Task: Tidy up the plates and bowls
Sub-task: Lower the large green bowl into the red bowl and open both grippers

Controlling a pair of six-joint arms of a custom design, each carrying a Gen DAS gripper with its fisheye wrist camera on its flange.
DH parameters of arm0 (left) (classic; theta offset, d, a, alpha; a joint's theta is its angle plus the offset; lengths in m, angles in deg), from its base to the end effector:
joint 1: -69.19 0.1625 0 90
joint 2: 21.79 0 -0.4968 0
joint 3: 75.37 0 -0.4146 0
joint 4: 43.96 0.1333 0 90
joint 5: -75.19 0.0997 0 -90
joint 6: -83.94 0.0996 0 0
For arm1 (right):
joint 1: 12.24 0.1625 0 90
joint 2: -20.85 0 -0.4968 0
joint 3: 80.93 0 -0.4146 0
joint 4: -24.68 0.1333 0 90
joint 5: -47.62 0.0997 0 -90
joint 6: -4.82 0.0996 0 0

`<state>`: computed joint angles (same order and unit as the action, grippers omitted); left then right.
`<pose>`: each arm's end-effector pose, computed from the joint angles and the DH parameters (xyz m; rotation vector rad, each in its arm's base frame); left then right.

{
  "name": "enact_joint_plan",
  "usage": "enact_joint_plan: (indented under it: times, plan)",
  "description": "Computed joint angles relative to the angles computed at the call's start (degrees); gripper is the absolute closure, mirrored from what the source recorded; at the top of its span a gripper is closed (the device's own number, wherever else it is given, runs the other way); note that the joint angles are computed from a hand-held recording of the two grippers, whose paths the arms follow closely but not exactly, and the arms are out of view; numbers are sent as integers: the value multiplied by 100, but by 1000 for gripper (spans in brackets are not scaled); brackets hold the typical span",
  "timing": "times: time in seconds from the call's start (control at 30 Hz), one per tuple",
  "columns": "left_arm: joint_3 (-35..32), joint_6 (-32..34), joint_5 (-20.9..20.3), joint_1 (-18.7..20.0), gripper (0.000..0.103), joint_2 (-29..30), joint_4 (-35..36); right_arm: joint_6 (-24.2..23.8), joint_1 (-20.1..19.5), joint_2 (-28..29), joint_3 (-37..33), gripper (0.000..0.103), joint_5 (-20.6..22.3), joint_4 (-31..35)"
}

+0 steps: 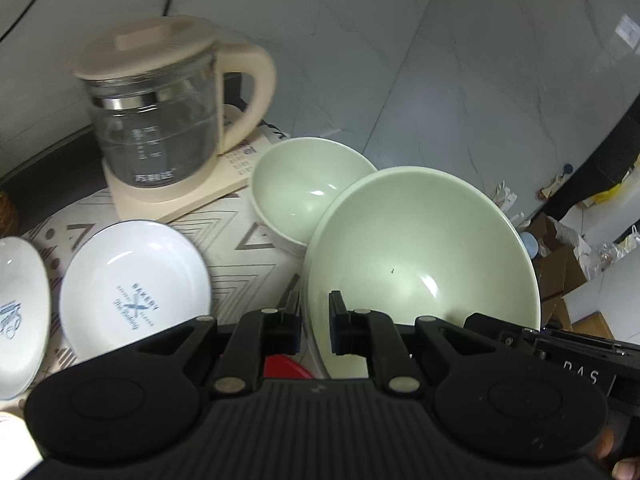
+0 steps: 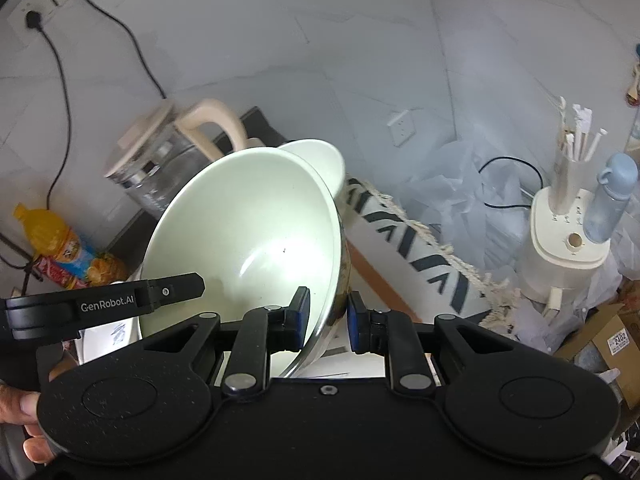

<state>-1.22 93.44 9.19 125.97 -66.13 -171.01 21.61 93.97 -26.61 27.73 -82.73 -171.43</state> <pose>-0.3068 -0.7858 0.2259 0.9647 2.5680 -0.2897 0.2503 -0.6144 0.1819 -0.3797 -2.4181 1.2115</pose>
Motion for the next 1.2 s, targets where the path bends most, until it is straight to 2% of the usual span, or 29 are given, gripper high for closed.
enact_joint_plan:
  times: [0.57, 0.9, 1.2]
  plan:
    - [294, -401, 348, 223, 92, -553, -70, -319, 331, 380, -447, 83, 180, 378]
    - [401, -811, 563, 364, 91, -744, 134, -308, 422, 577, -698, 83, 340, 838]
    - [488, -1194, 508, 506, 91, -828, 482, -208, 447, 700, -773, 83, 283, 1187]
